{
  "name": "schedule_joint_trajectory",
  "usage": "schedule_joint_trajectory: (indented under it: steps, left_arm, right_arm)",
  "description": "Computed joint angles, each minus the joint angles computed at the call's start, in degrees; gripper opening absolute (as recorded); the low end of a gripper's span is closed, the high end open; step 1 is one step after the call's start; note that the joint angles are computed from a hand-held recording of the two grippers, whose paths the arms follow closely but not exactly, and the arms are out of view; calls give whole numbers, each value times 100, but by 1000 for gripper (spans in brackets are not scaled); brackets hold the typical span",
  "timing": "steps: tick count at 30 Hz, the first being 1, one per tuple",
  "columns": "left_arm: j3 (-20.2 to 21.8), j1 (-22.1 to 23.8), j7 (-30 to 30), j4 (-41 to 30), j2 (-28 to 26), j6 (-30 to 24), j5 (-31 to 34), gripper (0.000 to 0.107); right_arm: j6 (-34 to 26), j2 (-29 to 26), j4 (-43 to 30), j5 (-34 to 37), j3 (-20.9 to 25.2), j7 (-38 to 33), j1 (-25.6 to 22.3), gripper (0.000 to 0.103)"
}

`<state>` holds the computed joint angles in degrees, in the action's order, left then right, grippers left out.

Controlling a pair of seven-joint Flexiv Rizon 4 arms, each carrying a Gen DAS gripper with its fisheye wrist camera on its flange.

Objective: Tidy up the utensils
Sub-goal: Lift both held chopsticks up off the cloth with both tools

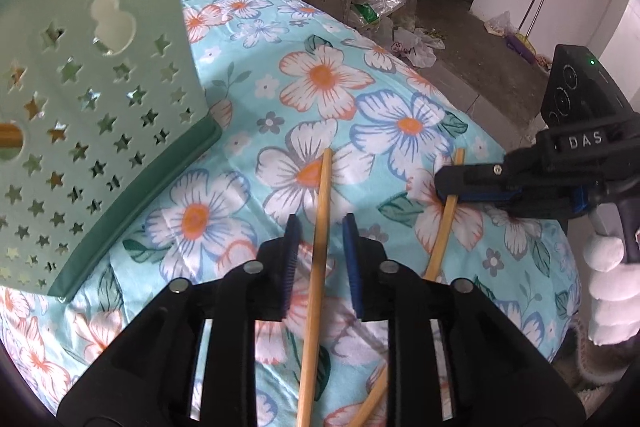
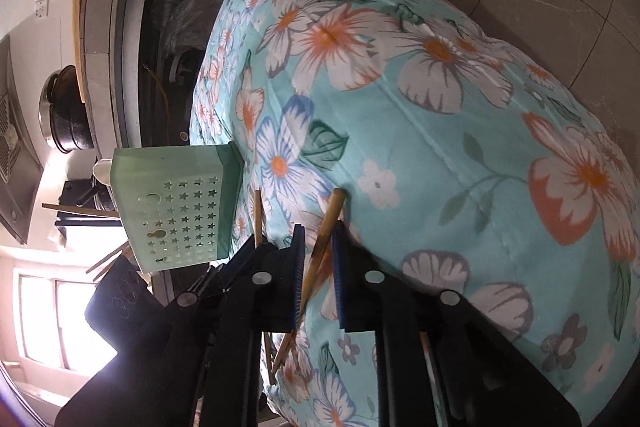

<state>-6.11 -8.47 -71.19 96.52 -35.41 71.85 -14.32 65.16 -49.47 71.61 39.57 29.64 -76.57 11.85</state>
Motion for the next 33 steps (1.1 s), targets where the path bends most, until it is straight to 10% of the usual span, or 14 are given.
schedule_joint_trajectory:
  steps: [33]
  left_arm:
    - [1262,-1022,-1883,-345,362,-12,2105,5]
  right_arm:
    - [880,499,600,-1173,-278,241,440,11]
